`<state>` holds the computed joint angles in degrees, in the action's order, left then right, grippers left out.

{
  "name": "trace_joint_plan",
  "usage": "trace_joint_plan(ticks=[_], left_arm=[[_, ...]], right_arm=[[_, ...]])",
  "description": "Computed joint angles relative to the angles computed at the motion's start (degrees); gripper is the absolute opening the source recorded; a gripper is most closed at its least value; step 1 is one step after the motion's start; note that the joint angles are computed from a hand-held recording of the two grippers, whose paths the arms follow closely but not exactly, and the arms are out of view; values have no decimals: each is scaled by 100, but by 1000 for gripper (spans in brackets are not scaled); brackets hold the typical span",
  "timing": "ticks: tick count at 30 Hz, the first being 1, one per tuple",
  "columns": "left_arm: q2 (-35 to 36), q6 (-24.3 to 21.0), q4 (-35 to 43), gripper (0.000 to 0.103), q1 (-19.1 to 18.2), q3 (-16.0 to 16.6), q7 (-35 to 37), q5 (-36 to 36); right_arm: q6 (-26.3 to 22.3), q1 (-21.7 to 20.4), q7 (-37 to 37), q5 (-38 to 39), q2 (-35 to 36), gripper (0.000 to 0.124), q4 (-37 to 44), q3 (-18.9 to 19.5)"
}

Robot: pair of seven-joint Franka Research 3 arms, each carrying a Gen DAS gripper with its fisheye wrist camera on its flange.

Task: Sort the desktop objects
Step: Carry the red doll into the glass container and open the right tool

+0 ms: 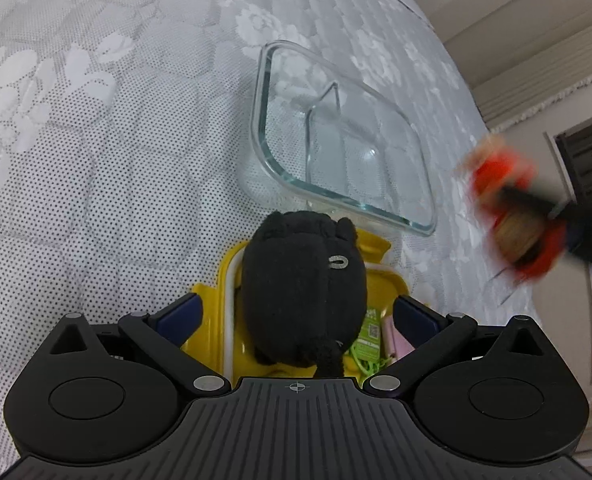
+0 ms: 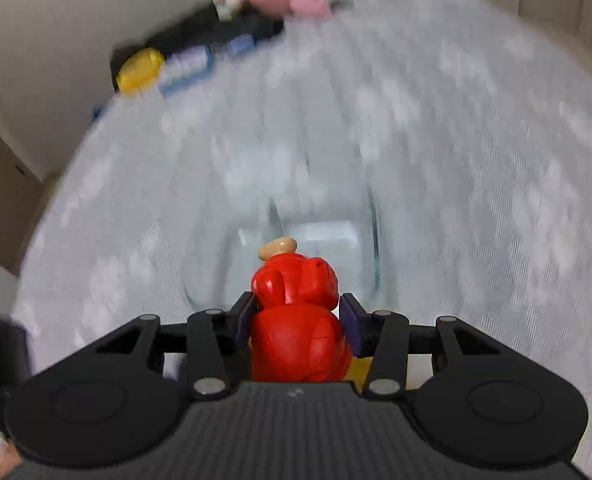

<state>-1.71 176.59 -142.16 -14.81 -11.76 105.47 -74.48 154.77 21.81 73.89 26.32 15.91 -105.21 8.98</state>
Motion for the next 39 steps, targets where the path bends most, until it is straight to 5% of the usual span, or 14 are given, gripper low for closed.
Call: trace_joint_plan(ticks=[5, 13, 19, 39], left_arm=[[0, -71, 19, 103, 2, 9, 59, -58], [79, -195, 118, 103, 73, -8, 557, -482], [116, -182, 151, 103, 120, -56, 642, -521], [133, -162, 152, 103, 171, -94, 531, -307]], right_arm=[[343, 25, -225, 184, 275, 48, 707, 103], [-1, 802, 1559, -1367, 1779, 48, 2148, -589], [222, 1099, 1996, -2151, 2010, 48, 1902, -818], [-417, 1036, 2484, -2427, 2209, 49, 2080, -736]])
